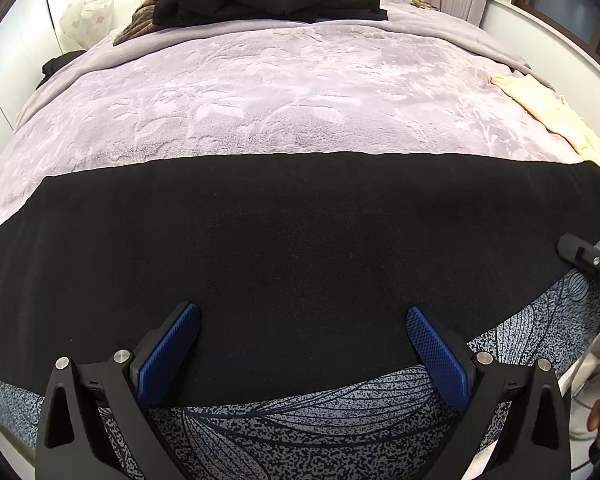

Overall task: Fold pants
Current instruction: 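Lift the end toward the left gripper with the right gripper while the left holds, then fold the strip's end over onto the pants with the right gripper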

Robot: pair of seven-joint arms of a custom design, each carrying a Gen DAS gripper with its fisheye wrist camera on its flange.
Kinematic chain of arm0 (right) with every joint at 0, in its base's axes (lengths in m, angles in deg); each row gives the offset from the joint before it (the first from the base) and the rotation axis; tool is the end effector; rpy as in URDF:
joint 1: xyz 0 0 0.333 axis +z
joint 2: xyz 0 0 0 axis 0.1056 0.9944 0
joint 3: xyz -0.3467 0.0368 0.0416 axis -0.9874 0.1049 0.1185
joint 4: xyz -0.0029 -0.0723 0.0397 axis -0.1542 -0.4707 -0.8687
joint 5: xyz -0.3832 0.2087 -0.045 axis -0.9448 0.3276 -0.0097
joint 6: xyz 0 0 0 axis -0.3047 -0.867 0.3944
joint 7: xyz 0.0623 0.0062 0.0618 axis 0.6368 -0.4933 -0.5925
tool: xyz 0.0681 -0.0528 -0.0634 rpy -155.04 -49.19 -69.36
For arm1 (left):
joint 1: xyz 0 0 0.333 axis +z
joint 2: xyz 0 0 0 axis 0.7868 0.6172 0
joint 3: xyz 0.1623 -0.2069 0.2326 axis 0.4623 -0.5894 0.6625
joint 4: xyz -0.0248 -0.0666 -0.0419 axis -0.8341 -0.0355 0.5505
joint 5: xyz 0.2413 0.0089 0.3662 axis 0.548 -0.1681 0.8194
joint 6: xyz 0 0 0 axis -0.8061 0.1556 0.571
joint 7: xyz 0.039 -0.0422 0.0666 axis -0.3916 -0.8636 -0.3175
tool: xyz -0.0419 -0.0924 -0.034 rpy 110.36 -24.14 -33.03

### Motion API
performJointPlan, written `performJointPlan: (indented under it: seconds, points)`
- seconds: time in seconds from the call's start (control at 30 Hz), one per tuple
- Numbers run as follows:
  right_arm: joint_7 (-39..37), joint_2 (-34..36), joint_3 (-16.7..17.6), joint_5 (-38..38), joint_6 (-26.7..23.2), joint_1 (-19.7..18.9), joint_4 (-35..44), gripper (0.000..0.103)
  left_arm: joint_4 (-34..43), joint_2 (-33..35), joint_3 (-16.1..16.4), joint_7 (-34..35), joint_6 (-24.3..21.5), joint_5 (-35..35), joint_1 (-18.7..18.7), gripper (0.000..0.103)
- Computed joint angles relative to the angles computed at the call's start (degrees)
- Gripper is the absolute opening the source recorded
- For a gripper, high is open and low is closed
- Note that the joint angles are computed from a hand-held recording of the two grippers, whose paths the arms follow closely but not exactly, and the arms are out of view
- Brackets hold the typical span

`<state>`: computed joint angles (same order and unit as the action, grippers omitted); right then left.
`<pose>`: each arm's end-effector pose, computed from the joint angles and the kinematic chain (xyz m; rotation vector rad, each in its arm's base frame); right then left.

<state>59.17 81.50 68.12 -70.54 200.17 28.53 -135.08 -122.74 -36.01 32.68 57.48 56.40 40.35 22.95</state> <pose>0.5494 0.3009 0.5297 -1.7210 1.7015 -0.1465 0.5342 -0.4656 0.5311 -1.9902 1.8791 -0.5161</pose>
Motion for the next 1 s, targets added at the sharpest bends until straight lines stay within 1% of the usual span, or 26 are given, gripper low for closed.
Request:
performJointPlan:
  seconds: [0.07, 0.1, 0.13, 0.2, 0.23, 0.27, 0.3, 0.33, 0.4, 0.43, 0.5, 0.57, 0.6, 0.67, 0.77, 0.83, 0.93, 1.0]
  points:
    - [9.05, -1.08, 1.42, -15.53, -0.58, -0.40, 0.54, 0.016, 0.14, -0.19, -0.18, 0.83, -0.58, -1.28, 0.26, 0.103]
    - [12.48, -1.16, 2.10, -21.65, -0.62, -0.45, 1.32, 0.016, -0.07, -0.98, -0.35, 0.88, -1.04, -3.23, 0.66, 0.103]
    - [15.04, -1.36, 2.52, -26.01, -0.41, -0.38, 1.90, 0.016, -1.43, -2.40, -0.34, 0.04, 0.36, -4.77, 1.22, 0.103]
    - [17.75, -1.85, 2.84, -31.05, 0.87, -0.23, 2.35, 0.016, -6.02, -6.03, -0.24, -2.13, 6.57, -7.87, 2.89, 0.103]
    - [18.17, -1.83, 2.87, -32.12, 0.83, -0.12, 2.67, 0.016, -6.91, -6.60, -0.30, -2.58, 7.56, -8.63, 3.46, 0.103]
    - [18.36, -1.59, 2.85, -32.69, 0.23, 0.02, 3.06, 0.016, -7.07, -6.47, -0.40, -2.61, 7.21, -9.05, 3.88, 0.103]
    - [18.42, -1.56, 2.74, -32.97, -0.59, 0.12, 3.09, 0.016, -6.31, -5.37, -0.56, -1.77, 5.82, -8.76, 4.03, 0.103]
    - [18.02, -1.51, 2.50, -32.49, -1.61, 0.20, 3.24, 0.016, -4.58, -3.88, -0.73, -1.35, 3.30, -6.80, 3.53, 0.103]
    - [18.37, -1.24, 2.46, -32.35, -3.78, 0.42, 3.93, 0.016, 0.19, -0.47, -0.73, -1.87, -4.09, 0.24, 0.80, 0.103]
    - [18.72, -1.51, 2.52, -32.92, -4.84, 0.56, 4.22, 0.016, 0.83, -0.18, -0.60, -2.06, -5.00, 0.58, 0.41, 0.103]
    - [20.83, -1.08, 3.15, -37.82, -6.27, 0.75, 5.95, 0.016, -0.25, -1.28, -0.59, -0.58, -3.19, -3.13, 1.56, 0.103]
    - [23.06, -1.04, 3.87, -44.68, -7.25, 1.28, 7.34, 0.016, -3.75, -4.50, -0.53, 0.25, 1.32, -8.02, 3.41, 0.103]
    - [23.65, -1.51, 4.10, -47.42, -7.12, 1.63, 7.18, 0.016, -5.76, -6.51, -0.32, -1.41, 2.83, -8.58, 3.89, 0.103]
    - [24.36, -0.74, 4.72, -52.04, -7.47, 2.39, 8.78, 0.016, -8.64, -9.88, -0.11, -4.39, 4.53, -7.53, 4.89, 0.103]
    - [23.85, 0.87, 4.96, -55.19, -6.34, 4.07, 10.87, 0.016, -11.41, -13.79, -0.46, -7.82, 3.31, -4.49, 6.78, 0.103]
    - [22.74, 2.67, 4.94, -56.11, -5.90, 5.40, 12.74, 0.016, -13.12, -15.48, -0.67, -9.18, 2.20, -4.19, 8.19, 0.103]
    - [20.37, 5.51, 4.57, -56.10, -5.82, 7.76, 15.50, 0.016, -16.34, -17.15, -0.36, -9.25, 2.45, -8.65, 10.18, 0.103]
    - [18.68, 7.69, 4.16, -55.68, -5.89, 9.40, 17.41, 0.016, -19.21, -19.18, -0.58, -9.63, 3.25, -9.81, 11.10, 0.103]
